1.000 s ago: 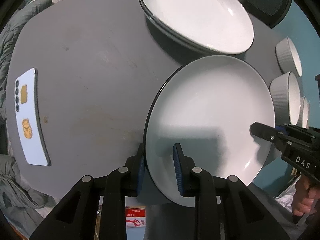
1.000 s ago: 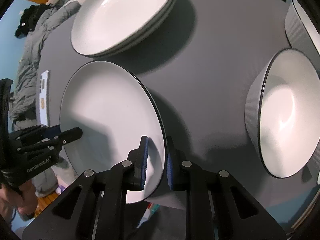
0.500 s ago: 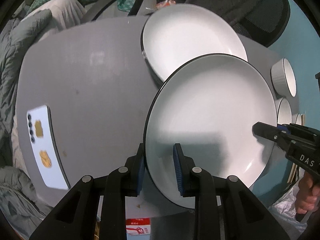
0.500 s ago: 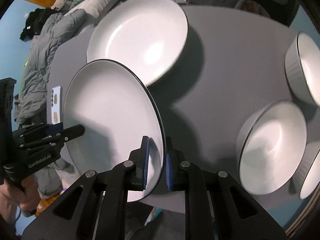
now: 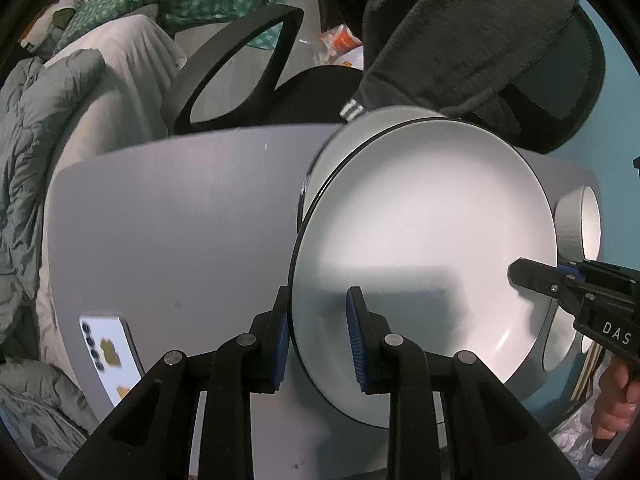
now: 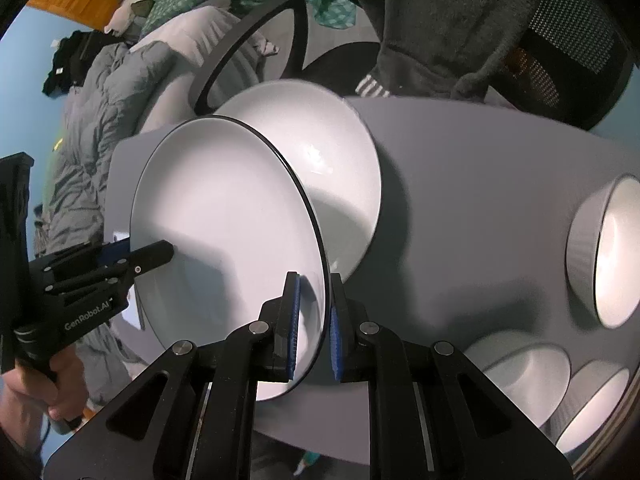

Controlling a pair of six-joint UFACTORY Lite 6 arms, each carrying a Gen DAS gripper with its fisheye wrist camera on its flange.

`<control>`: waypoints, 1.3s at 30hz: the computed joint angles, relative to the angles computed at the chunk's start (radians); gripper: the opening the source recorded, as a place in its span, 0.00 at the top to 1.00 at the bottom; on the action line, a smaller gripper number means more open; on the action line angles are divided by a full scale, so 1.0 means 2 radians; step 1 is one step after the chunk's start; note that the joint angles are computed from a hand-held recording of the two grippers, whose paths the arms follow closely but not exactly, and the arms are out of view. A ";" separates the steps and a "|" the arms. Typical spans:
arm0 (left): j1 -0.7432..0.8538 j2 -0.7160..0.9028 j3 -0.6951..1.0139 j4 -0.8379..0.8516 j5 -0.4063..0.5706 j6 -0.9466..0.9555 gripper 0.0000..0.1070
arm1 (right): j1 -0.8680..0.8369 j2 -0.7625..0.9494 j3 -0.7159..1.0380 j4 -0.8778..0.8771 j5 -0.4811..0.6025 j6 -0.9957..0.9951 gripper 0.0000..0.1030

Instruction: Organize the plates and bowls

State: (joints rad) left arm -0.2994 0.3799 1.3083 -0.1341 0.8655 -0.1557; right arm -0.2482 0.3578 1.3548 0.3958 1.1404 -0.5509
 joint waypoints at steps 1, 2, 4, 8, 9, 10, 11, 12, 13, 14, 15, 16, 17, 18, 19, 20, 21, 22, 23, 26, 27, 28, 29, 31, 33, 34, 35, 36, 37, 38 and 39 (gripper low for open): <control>0.001 0.004 0.003 0.002 0.000 -0.001 0.76 | 0.001 0.015 0.016 0.000 0.002 0.004 0.87; 0.002 0.017 0.021 0.004 0.006 -0.003 0.76 | 0.001 0.027 0.029 -0.001 0.004 0.005 0.87; 0.007 0.051 0.057 0.006 0.013 -0.002 0.76 | 0.004 0.049 0.054 -0.003 0.007 0.010 0.87; 0.009 0.092 0.100 0.007 0.026 -0.006 0.75 | 0.010 0.093 0.100 -0.009 0.015 0.022 0.87; 0.009 0.101 0.108 0.010 0.029 -0.009 0.75 | 0.012 0.101 0.108 -0.011 0.016 0.023 0.87; 0.009 0.106 0.114 0.012 0.031 -0.010 0.75 | 0.013 0.110 0.115 -0.012 0.017 0.026 0.87; 0.009 0.113 0.122 0.013 0.034 -0.011 0.75 | 0.015 0.118 0.125 -0.014 0.020 0.028 0.87; 0.009 0.119 0.128 0.012 0.037 -0.010 0.75 | 0.017 0.127 0.134 -0.015 0.022 0.030 0.87; 0.008 0.121 0.131 0.012 0.038 -0.010 0.75 | 0.017 0.133 0.139 -0.016 0.022 0.033 0.87; 0.006 0.125 0.136 0.013 0.041 -0.010 0.75 | 0.017 0.141 0.148 -0.018 0.024 0.035 0.87; 0.004 0.129 0.142 0.014 0.044 -0.010 0.75 | 0.016 0.147 0.156 -0.018 0.028 0.037 0.87; 0.002 0.134 0.148 0.015 0.047 -0.010 0.75 | 0.014 0.154 0.164 -0.017 0.032 0.040 0.87; 0.000 0.138 0.152 0.015 0.049 -0.010 0.75 | 0.013 0.157 0.169 -0.018 0.034 0.042 0.87; -0.003 0.144 0.158 0.016 0.052 -0.012 0.75 | 0.013 0.162 0.175 -0.021 0.037 0.044 0.87; -0.007 0.146 0.161 0.022 0.054 -0.017 0.75 | 0.012 0.165 0.180 -0.024 0.039 0.046 0.86; -0.010 0.148 0.165 0.029 0.057 -0.020 0.75 | 0.012 0.169 0.185 -0.026 0.042 0.048 0.86; -0.014 0.152 0.170 0.036 0.060 -0.023 0.75 | 0.012 0.173 0.190 -0.029 0.046 0.051 0.86; -0.015 0.153 0.171 0.038 0.061 -0.023 0.75 | 0.013 0.175 0.193 -0.032 0.048 0.051 0.86; -0.016 0.154 0.173 0.038 0.063 -0.022 0.75 | 0.014 0.174 0.193 -0.033 0.049 0.050 0.86; -0.014 0.157 0.179 0.036 0.069 -0.018 0.75 | 0.017 0.176 0.195 -0.040 0.054 0.054 0.86; -0.015 0.157 0.180 0.036 0.070 -0.018 0.75 | 0.016 0.178 0.197 -0.040 0.056 0.056 0.86; -0.015 0.156 0.181 0.036 0.071 -0.018 0.75 | 0.016 0.180 0.200 -0.041 0.059 0.057 0.86; -0.016 0.154 0.180 0.036 0.071 -0.018 0.75 | 0.015 0.182 0.204 -0.042 0.063 0.059 0.86; -0.019 0.151 0.178 0.041 0.069 -0.020 0.75 | 0.013 0.187 0.211 -0.040 0.072 0.065 0.84; -0.022 0.148 0.175 0.043 0.066 -0.019 0.75 | 0.013 0.187 0.215 -0.041 0.075 0.069 0.83; -0.024 0.146 0.172 0.045 0.064 -0.022 0.75 | 0.014 0.187 0.216 -0.043 0.077 0.069 0.83; -0.025 0.144 0.170 0.047 0.062 -0.023 0.75 | 0.016 0.186 0.216 -0.045 0.078 0.071 0.82; -0.026 0.142 0.168 0.049 0.061 -0.023 0.75 | 0.018 0.186 0.217 -0.047 0.079 0.073 0.81; -0.026 0.140 0.165 0.049 0.060 -0.022 0.75 | 0.019 0.185 0.217 -0.049 0.079 0.074 0.80; -0.026 0.137 0.162 0.048 0.059 -0.022 0.75 | 0.021 0.184 0.216 -0.051 0.078 0.076 0.78; -0.025 0.133 0.159 0.046 0.057 -0.023 0.75 | 0.023 0.182 0.215 -0.053 0.077 0.078 0.78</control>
State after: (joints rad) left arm -0.3501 0.6467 1.6255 -0.0419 0.9800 -0.2012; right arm -0.2022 0.7214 1.7844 0.2906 1.2946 -0.3942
